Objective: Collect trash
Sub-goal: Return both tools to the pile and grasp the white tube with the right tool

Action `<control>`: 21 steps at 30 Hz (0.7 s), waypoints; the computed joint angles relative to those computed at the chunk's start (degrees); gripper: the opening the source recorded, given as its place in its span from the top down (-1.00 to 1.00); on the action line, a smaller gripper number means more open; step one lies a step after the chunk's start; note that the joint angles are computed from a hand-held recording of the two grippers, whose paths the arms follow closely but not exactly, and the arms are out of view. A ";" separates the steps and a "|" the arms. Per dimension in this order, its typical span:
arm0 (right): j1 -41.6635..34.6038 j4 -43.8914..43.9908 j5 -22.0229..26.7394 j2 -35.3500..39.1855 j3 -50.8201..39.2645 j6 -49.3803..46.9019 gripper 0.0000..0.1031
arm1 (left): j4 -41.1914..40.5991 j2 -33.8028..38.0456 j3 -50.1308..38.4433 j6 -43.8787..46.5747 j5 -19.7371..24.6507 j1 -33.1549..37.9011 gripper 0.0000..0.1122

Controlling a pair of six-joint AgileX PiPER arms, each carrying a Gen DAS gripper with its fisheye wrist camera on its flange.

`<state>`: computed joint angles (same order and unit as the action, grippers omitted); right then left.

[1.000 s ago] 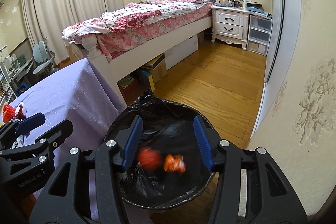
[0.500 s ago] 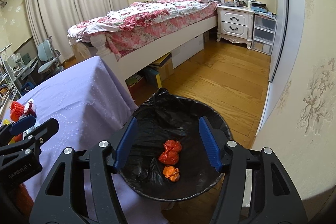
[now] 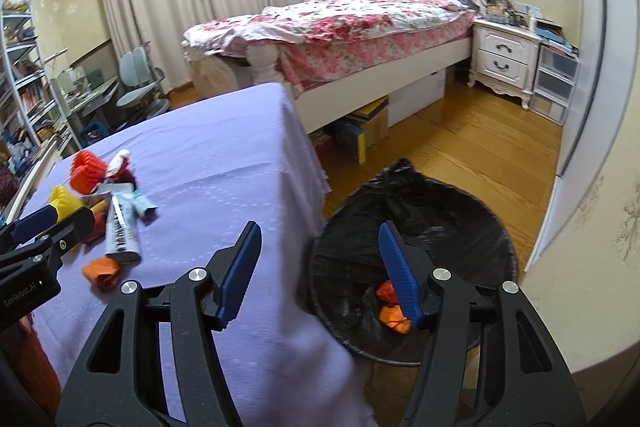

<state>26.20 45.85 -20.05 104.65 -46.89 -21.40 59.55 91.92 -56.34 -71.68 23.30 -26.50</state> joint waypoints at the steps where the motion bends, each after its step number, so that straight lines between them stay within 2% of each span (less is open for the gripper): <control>1: 0.88 0.73 0.11 0.24 -0.52 -0.85 -0.16 | 1.21 -1.02 1.30 -1.40 0.00 0.86 -0.41; 7: 6.32 8.46 1.44 2.30 -5.37 -10.37 -0.16 | 2.33 -5.29 6.76 -3.12 -1.20 6.58 -0.41; 13: 9.56 16.31 4.17 4.93 -11.20 -19.98 -0.16 | 1.88 -6.41 9.00 -2.33 -2.98 12.39 -0.41; 17: 11.54 24.98 5.64 7.32 -16.02 -30.15 -0.16 | -0.50 -6.41 9.45 0.39 -4.60 16.31 -0.41; 21: 12.95 37.74 7.26 10.18 -21.26 -44.22 -0.16 | -1.01 -5.93 9.69 1.50 -6.02 19.43 -0.41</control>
